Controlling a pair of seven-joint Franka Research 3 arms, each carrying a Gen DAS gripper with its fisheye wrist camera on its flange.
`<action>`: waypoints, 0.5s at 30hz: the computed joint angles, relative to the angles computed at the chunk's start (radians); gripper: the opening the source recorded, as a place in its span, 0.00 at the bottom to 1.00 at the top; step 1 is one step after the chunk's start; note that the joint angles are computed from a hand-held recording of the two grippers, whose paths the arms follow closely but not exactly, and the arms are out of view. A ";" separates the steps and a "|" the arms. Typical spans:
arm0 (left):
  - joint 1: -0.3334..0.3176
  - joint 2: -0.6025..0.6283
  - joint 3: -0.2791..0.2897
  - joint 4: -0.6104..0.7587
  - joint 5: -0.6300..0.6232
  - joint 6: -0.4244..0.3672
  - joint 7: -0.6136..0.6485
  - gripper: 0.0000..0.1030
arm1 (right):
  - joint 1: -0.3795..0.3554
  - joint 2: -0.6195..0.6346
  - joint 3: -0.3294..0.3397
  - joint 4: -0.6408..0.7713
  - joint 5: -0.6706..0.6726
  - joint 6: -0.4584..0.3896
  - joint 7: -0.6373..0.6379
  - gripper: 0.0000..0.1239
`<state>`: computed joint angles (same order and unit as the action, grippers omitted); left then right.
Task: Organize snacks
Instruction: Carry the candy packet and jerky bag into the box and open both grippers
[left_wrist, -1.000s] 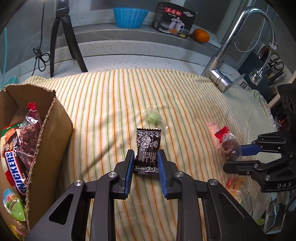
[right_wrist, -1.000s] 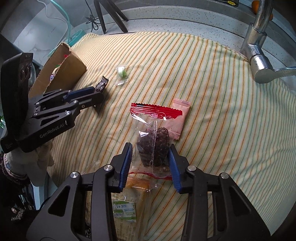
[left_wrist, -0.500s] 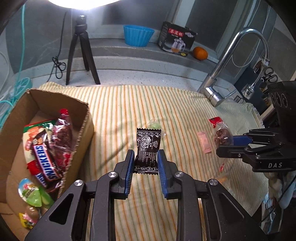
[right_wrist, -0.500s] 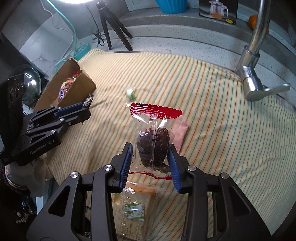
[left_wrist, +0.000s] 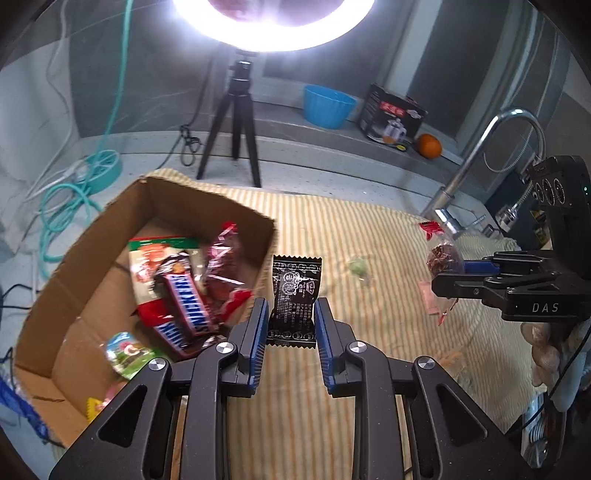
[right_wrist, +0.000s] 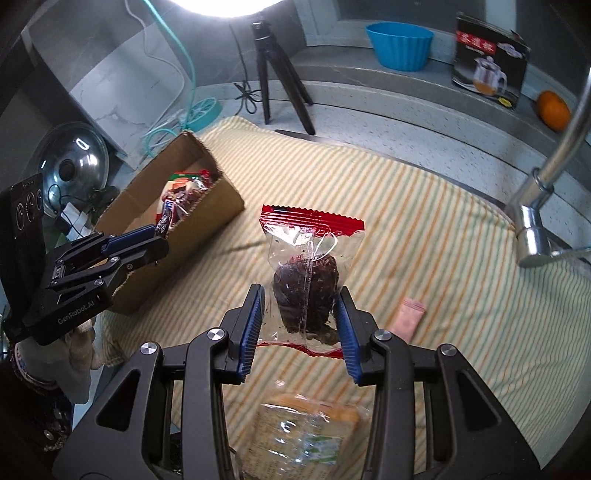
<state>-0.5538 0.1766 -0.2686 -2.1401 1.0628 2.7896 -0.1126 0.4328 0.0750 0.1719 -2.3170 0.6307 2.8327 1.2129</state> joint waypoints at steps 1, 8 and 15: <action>0.001 -0.016 0.003 -0.018 0.003 -0.001 -0.015 0.23 | 0.004 0.009 0.004 0.012 0.002 0.001 -0.005 0.33; 0.041 -0.124 -0.019 -0.136 0.020 -0.031 -0.110 0.23 | 0.026 0.062 0.031 0.093 -0.001 -0.002 -0.027 0.33; 0.091 -0.216 -0.056 -0.237 0.003 -0.055 -0.159 0.23 | 0.054 0.125 0.047 0.191 -0.055 -0.022 -0.021 0.33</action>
